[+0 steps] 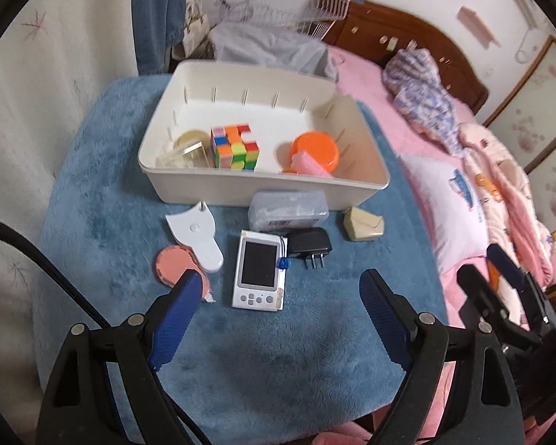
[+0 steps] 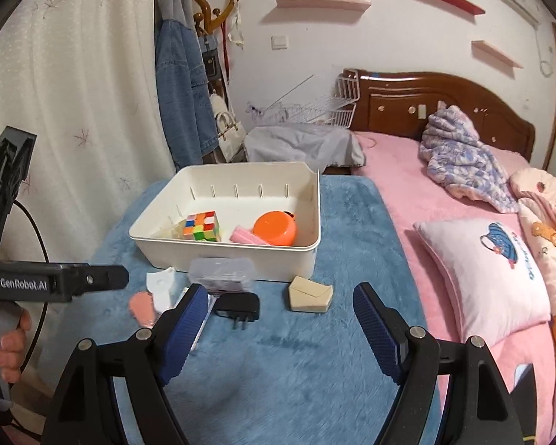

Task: Organize rigid objects
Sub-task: 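Move the left tool to the white device while the right tool approaches the beige wedge, then grasp the white screen device with the left tool while the right tool grasps the beige wedge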

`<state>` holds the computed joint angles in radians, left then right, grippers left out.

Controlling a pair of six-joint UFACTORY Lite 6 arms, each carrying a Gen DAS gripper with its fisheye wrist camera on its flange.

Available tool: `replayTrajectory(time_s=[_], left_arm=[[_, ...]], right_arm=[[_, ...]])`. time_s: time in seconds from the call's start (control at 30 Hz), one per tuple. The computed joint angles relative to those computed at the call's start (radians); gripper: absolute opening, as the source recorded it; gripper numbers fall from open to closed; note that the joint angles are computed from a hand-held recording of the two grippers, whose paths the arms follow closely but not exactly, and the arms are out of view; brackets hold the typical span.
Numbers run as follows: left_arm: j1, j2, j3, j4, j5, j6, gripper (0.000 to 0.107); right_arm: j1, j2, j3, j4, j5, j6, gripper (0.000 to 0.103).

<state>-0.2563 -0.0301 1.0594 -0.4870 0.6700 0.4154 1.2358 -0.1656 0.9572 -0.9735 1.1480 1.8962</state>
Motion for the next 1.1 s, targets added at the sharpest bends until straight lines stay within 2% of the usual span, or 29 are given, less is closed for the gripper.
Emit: replayTrajectory(time_s=[0.27, 0.5, 0.63, 0.77, 0.83, 1.1], left_arm=[[-0.184, 0.226, 0.091, 0.355, -0.085, -0.45, 0.088], [-0.229, 0.442, 0.231, 0.51, -0.047, -0.649, 0.088], [-0.232, 0.538, 0.317, 0.548, 0.012, -0.682, 0.088], [-0.23, 0.6, 0.375, 0.562, 0.068, -0.687, 0.088], [-0.227, 0.622, 0.39, 0.564, 0.097, -0.688, 0.088], [-0.227, 0.64, 0.371, 0.616, 0.118, -0.724, 0.088]], right_arm=[[-0.277, -0.108, -0.229, -0.057, -0.337, -0.141, 0.081], [-0.527, -0.048, -0.335, -0.186, -0.666, -0.165, 0.081], [-0.626, 0.035, -0.335, -0.274, -0.789, -0.136, 0.081], [-0.707, 0.123, -0.321, -0.408, -0.901, -0.044, 0.081], [-0.741, 0.164, -0.316, -0.539, -0.958, 0.065, 0.081], [-0.799, 0.268, -0.289, -0.974, -1.035, 0.469, 0.081]])
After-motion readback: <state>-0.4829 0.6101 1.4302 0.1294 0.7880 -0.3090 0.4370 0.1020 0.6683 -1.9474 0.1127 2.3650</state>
